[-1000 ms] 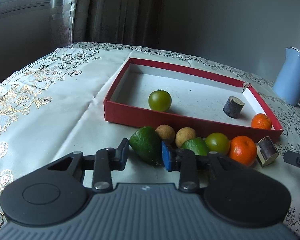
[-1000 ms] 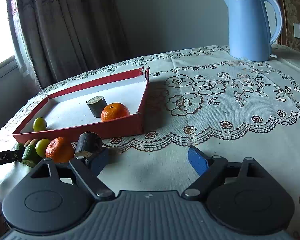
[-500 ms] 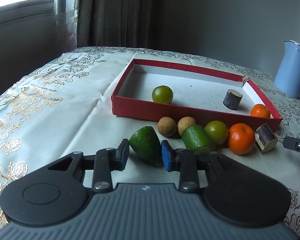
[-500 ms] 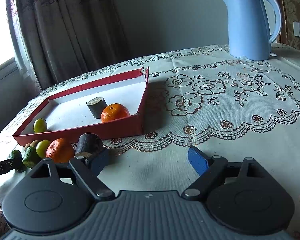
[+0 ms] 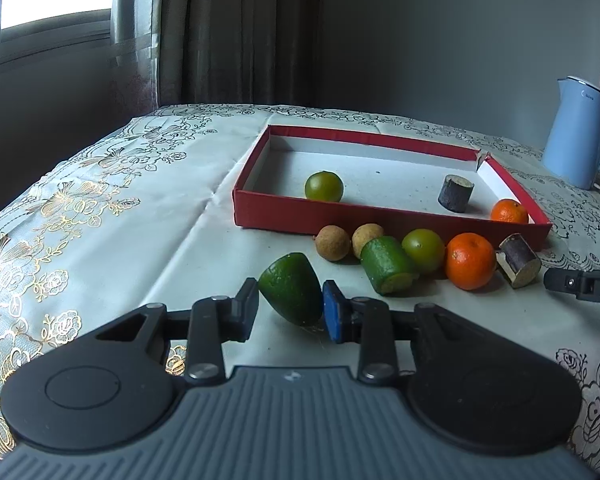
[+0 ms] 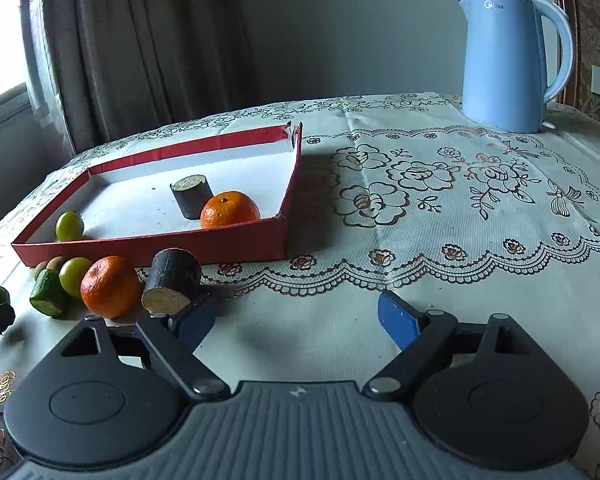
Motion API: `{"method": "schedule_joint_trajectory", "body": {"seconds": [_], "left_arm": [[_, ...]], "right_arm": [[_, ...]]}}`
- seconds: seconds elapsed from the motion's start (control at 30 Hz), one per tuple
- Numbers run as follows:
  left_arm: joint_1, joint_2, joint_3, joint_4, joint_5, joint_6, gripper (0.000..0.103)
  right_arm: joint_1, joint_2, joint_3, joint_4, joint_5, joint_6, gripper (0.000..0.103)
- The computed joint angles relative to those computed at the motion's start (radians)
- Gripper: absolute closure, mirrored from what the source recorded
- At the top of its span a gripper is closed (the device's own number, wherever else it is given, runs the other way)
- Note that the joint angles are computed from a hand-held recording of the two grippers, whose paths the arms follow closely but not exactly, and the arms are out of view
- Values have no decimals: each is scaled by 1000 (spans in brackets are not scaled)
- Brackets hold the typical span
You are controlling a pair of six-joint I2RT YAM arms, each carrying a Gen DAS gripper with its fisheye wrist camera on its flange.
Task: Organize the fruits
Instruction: 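Close the left gripper on the green fruit and lift it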
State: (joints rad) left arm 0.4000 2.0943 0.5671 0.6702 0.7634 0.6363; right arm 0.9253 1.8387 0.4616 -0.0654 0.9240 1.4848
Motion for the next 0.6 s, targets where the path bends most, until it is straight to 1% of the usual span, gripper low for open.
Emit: {"method": "schedule_joint_trajectory", "body": {"seconds": [0.17, 0.2, 0.23, 0.43, 0.6], "left_arm": [[17, -7, 0, -13, 19, 14, 72], [20, -11, -3, -11, 22, 17, 72], [23, -13, -5, -9, 24, 19, 72], [40, -27, -15, -7, 34, 27, 72], [32, -37, -22, 11, 10, 13, 72]], "right_arm": [[-14, 42, 78, -108, -21, -19, 14], [-14, 53, 95, -135, -22, -15, 13], [-16, 59, 106, -157, -24, -2, 9], [-21, 51, 97, -149, -29, 0, 8], [-21, 52, 97, -149, -29, 0, 8]]}}
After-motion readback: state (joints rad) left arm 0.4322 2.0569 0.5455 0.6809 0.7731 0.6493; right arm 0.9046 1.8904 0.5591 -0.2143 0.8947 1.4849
